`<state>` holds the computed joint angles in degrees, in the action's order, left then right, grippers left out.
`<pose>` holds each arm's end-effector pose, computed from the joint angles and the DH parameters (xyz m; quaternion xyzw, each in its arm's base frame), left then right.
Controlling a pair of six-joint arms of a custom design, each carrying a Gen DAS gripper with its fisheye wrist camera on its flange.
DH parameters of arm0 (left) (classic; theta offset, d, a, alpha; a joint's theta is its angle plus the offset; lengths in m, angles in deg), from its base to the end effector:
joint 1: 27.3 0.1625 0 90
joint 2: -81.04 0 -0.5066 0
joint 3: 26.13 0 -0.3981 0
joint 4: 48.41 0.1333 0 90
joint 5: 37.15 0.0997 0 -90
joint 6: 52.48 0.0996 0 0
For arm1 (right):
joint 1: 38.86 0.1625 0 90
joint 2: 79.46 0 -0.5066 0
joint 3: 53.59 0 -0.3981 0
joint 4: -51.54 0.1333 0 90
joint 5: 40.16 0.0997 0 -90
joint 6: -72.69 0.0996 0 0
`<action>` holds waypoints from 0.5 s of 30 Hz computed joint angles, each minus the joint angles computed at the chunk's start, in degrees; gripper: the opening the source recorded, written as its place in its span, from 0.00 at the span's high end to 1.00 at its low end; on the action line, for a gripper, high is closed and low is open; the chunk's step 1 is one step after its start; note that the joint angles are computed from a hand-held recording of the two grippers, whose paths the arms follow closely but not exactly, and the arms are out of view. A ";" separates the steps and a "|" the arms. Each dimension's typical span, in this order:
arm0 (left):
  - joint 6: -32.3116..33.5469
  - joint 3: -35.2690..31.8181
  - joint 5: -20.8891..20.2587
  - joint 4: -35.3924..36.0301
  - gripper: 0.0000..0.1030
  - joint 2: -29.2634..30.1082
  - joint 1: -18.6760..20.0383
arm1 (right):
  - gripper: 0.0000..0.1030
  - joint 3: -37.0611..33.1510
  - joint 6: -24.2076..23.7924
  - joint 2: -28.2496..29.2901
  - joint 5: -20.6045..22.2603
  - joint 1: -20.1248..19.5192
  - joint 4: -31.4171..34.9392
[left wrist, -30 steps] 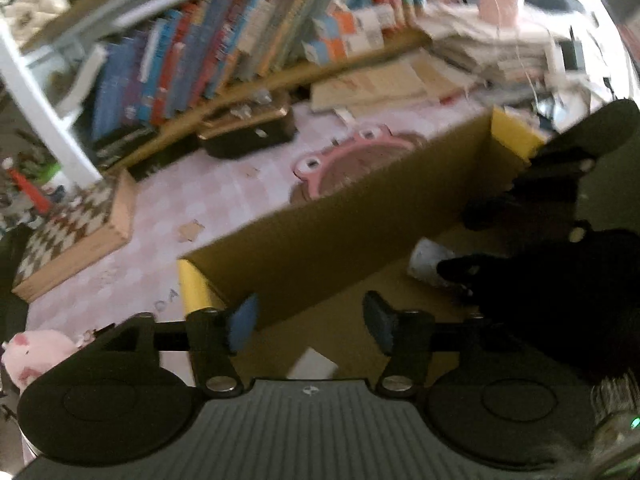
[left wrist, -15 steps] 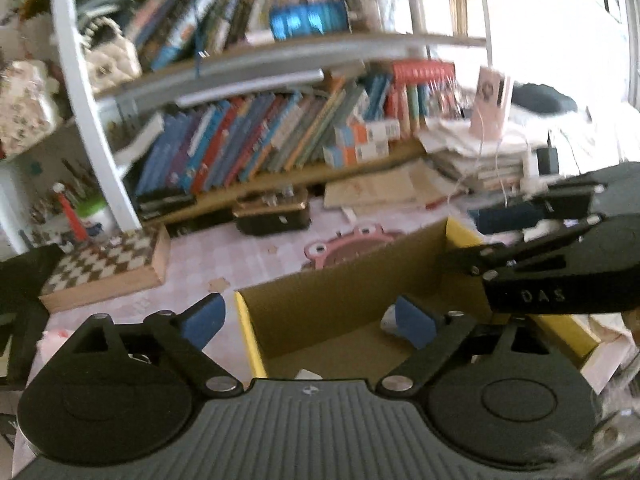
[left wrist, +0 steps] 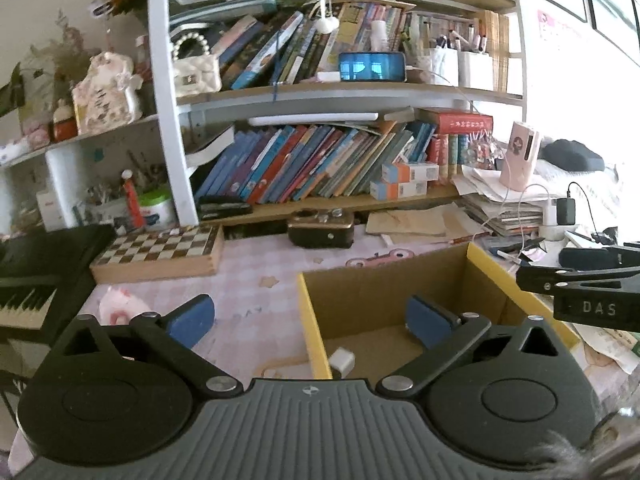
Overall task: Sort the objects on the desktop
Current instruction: 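Withdraw both open grippers from the box back toward the tape roll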
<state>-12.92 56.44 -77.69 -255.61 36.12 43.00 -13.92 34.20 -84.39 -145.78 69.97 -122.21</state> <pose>-0.0580 -0.7819 0.3634 0.1125 0.7391 -0.5169 0.4169 0.4138 -0.8834 -0.0085 0.3829 -0.8181 0.3838 0.1920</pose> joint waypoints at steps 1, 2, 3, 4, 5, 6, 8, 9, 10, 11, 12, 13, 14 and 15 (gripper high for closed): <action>-0.48 1.11 0.18 -0.34 0.00 -0.50 -0.07 | 0.43 1.90 0.13 -0.59 -0.50 0.17 -1.71; -0.84 2.29 0.47 -0.78 0.00 -0.97 -0.12 | 0.42 3.42 0.21 -1.05 -1.01 0.34 -3.09; -1.25 3.50 0.71 -0.94 0.00 -1.49 -0.13 | 0.41 5.41 0.18 -1.73 -1.47 0.50 -4.64; -1.63 4.65 0.80 -1.03 0.00 -1.99 -0.08 | 0.38 7.12 0.14 -2.27 -1.95 0.70 -5.91; -2.29 5.89 0.96 -0.90 0.00 -2.57 0.01 | 0.37 9.05 0.16 -2.87 -2.37 0.85 -7.32; -2.90 7.07 1.06 -0.92 0.00 -3.11 0.11 | 0.37 10.64 0.29 -3.34 -2.86 1.03 -8.46; -5.32 9.36 1.24 0.17 0.00 -4.37 0.44 | 0.37 13.67 0.77 -4.16 -4.07 1.39 -10.43; -6.44 10.49 1.24 0.47 0.00 -4.95 0.63 | 0.37 14.84 1.17 -4.36 -4.84 1.58 -11.26; -7.35 11.70 1.22 0.54 0.00 -5.49 0.77 | 0.37 15.99 1.56 -4.60 -5.58 1.76 -11.95; -8.02 12.98 1.13 0.50 0.00 -6.05 0.90 | 0.37 17.11 1.95 -4.78 -6.36 1.96 -12.73; -8.38 14.02 1.03 0.42 0.00 -6.51 1.04 | 0.37 18.34 2.33 -4.94 -7.16 2.18 -13.74; -8.77 15.34 1.12 0.30 0.00 -7.03 1.14 | 0.37 19.40 2.59 -5.03 -7.86 2.39 -14.70; -9.10 16.42 1.17 0.29 0.00 -7.47 1.22 | 0.37 20.41 2.88 -5.13 -8.65 2.63 -15.57; -9.68 17.71 1.04 0.62 0.00 -8.09 1.34 | 0.36 21.44 3.25 -5.19 -9.50 2.90 -16.51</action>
<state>-22.60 74.15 -76.65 -254.98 28.03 44.34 7.51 37.45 -89.58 -155.28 72.87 -138.72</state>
